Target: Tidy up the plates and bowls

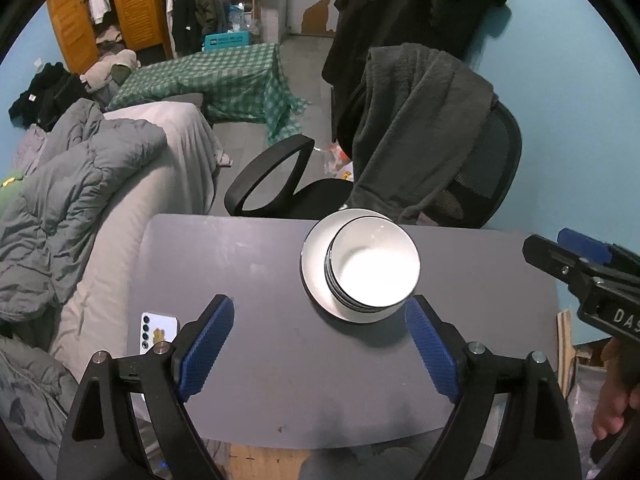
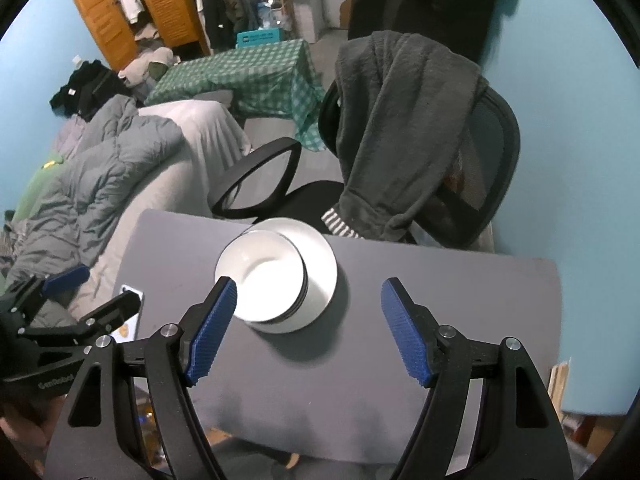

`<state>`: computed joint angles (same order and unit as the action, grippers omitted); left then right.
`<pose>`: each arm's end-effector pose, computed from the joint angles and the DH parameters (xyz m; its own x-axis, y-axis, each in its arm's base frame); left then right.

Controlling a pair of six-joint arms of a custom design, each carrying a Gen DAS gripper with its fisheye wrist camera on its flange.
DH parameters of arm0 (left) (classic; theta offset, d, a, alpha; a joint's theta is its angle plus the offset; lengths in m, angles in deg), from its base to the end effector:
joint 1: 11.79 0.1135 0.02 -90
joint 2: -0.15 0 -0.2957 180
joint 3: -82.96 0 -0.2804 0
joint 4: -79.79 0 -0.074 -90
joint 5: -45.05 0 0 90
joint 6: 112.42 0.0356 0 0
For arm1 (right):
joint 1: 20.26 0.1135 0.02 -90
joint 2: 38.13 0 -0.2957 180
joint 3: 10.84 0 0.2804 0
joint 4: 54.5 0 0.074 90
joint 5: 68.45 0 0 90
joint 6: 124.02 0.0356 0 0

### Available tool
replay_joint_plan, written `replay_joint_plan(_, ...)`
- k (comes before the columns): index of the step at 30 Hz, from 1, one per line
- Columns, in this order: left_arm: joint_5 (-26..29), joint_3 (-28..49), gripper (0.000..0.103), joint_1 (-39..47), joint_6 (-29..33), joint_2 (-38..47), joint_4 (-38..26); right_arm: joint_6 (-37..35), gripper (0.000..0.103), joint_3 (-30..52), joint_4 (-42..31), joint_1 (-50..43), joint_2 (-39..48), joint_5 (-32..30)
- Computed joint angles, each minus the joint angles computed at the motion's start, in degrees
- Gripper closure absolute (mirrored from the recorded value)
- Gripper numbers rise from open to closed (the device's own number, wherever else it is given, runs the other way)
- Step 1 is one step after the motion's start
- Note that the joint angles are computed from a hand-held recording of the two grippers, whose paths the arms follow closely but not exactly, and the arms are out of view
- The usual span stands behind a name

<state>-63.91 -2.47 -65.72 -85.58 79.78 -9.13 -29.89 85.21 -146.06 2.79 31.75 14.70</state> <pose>0.1668 -0.2093 0.3732 -0.8905 -0.2107 -0.4032 -0.1836 0.9773 -0.1052 0.1966 0.0883 0.4154 -0.8657 -0.2906 -0.4075 -0.3731 0.9175 0.1381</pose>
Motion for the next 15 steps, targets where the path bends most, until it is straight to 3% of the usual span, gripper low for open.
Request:
replay_joint_plan(5,-4.1,2.8,0.014,-4.2,-4.3,-0.7,-3.5,2.6,0.029,1.3,-1.8,0.6,-2.2,2.5)
replay_joint_plan(15,-8.4,5.9,0.014,-7.0,-6.0,-1.5,-5.3,5.1,0.029,2.1,-3.9,1.1,-4.4,3.0)
